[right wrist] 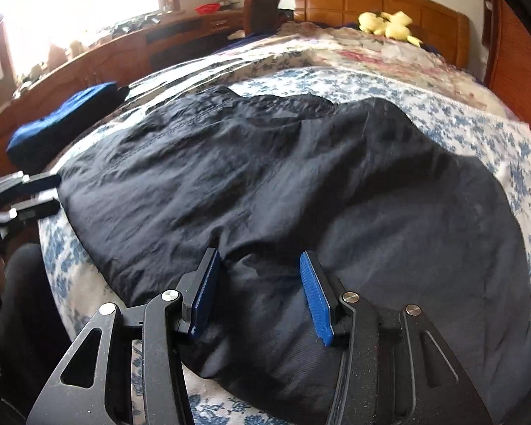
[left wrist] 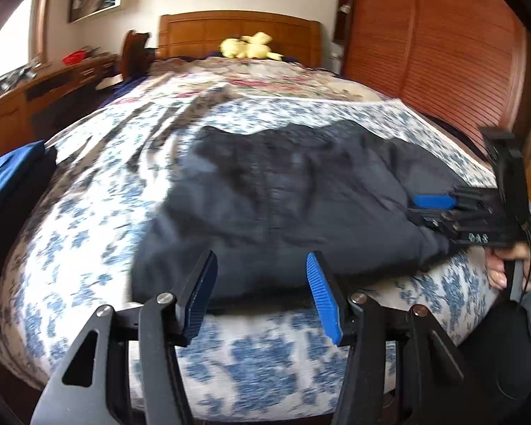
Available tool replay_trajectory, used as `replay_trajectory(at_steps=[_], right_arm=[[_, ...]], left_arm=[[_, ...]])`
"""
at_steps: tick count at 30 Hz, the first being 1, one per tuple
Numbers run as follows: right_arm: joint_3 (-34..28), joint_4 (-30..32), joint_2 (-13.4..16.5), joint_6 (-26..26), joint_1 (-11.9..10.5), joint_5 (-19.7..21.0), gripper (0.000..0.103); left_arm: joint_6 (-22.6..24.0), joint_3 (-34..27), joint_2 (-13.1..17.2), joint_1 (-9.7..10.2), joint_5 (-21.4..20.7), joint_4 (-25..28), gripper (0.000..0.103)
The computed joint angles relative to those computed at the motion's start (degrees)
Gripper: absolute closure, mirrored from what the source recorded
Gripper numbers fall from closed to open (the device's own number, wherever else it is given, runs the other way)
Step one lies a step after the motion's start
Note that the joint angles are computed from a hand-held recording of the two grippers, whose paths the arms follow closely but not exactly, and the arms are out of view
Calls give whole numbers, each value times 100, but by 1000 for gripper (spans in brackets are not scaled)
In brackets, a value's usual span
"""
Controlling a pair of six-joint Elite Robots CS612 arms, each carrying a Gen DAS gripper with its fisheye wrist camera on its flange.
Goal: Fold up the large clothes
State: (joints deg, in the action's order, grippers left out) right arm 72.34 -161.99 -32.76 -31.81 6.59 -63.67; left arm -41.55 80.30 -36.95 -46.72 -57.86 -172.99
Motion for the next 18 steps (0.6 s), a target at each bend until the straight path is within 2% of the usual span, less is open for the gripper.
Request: replay_trajectory(at_steps=[10, 18], right_arm=[[217, -315, -60, -121, -3, -84, 55], [211, -332, -54, -125, 1, -101, 55]], left_arm=[[-637, 383, -204, 136, 203, 263, 51], [-899, 307, -102, 206, -14, 582, 51]])
